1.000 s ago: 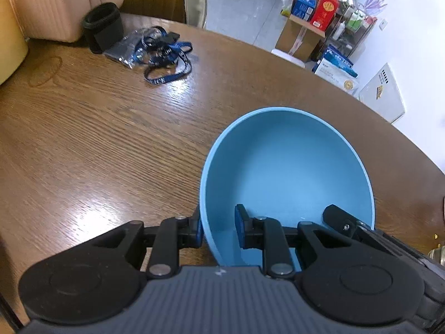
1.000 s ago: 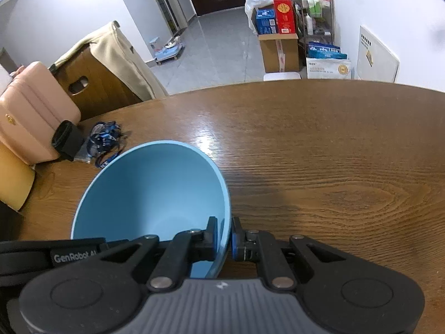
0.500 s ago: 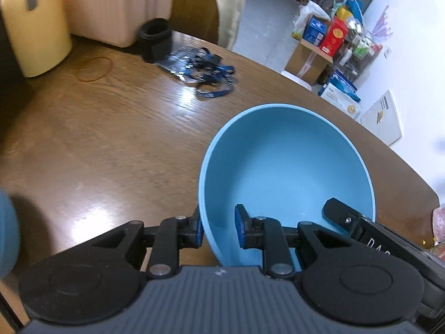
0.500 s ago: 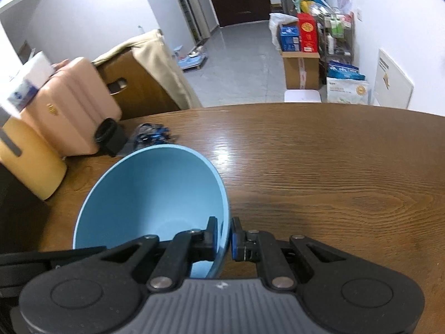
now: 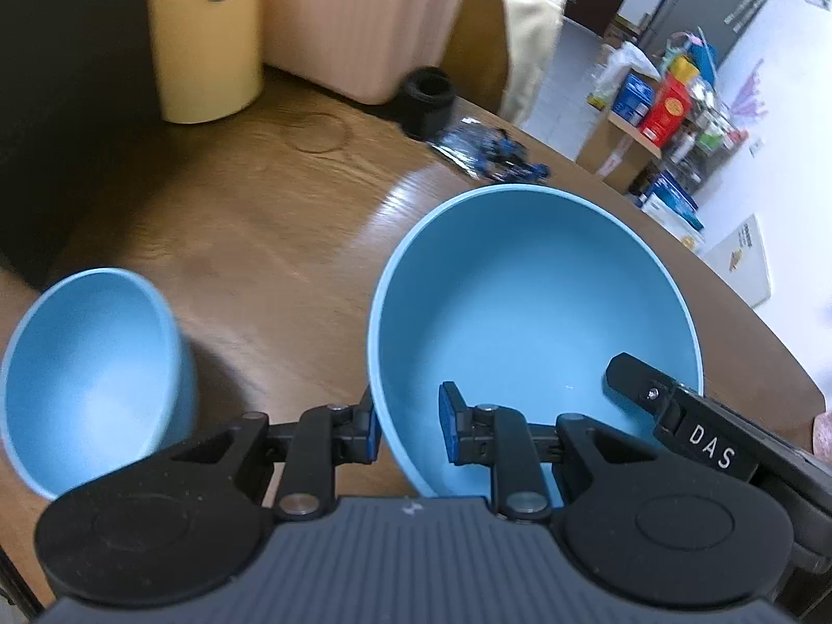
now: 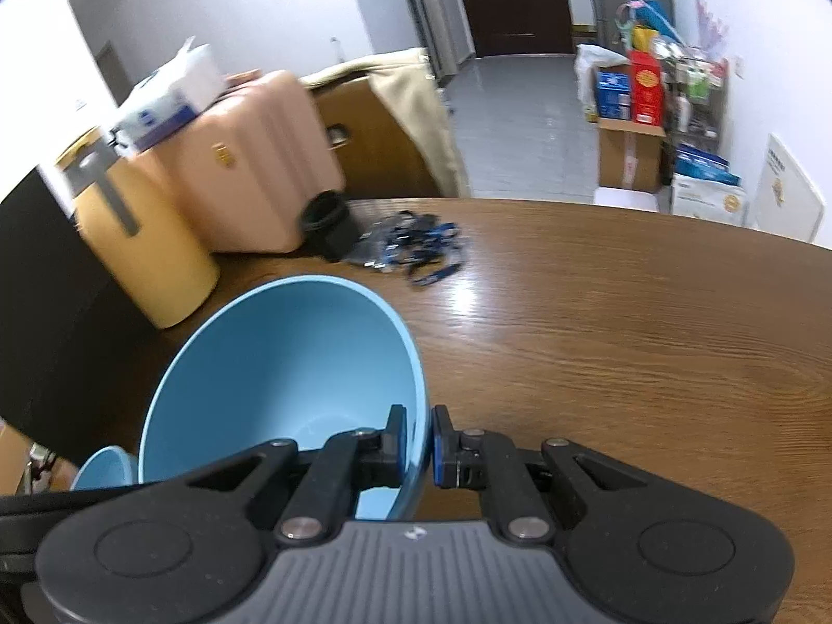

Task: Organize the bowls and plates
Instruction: 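Lift the bowl with the left tool and carry it over the nested bowls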

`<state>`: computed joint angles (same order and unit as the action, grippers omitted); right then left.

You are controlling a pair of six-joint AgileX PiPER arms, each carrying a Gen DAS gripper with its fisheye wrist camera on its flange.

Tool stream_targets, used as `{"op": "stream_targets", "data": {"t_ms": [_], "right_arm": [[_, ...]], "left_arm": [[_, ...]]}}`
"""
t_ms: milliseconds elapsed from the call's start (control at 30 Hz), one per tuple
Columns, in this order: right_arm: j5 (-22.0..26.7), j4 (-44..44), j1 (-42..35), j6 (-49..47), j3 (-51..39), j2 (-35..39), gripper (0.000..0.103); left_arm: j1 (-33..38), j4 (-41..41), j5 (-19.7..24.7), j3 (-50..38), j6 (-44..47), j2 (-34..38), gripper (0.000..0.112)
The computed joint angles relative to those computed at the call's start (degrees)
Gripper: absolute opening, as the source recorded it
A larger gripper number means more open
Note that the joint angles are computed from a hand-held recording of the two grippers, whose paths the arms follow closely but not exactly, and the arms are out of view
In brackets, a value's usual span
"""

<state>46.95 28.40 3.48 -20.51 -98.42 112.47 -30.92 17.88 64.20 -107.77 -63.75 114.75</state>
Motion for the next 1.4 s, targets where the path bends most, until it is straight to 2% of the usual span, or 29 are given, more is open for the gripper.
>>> {"op": "stream_targets", "data": {"t_ms": [233, 700, 1067, 1400], "right_arm": [[-0.5, -3.2, 7.5, 4.7, 1.4, -3.0, 0.009], [-0.2, -11.0, 22.2, 15.8, -0.7, -3.5, 0.009], [0.6, -17.7, 30.6, 23.9, -3.0, -0.5, 0.009], [-2.7, -26.1, 34.7, 31.1, 0.0, 0.5, 0.009]], "left_arm": [[3.9, 0.6, -4.0, 14.9, -1.4, -11.5, 0.022], [14.2, -1.8, -7.1, 33.2, 2.3, -27.5, 0.022], [23.2, -6.4, -10.1, 42.1, 10.5, -33.0, 0.022], [24.6, -7.2, -13.1, 46.0, 16.4, -32.5, 0.022]]}}
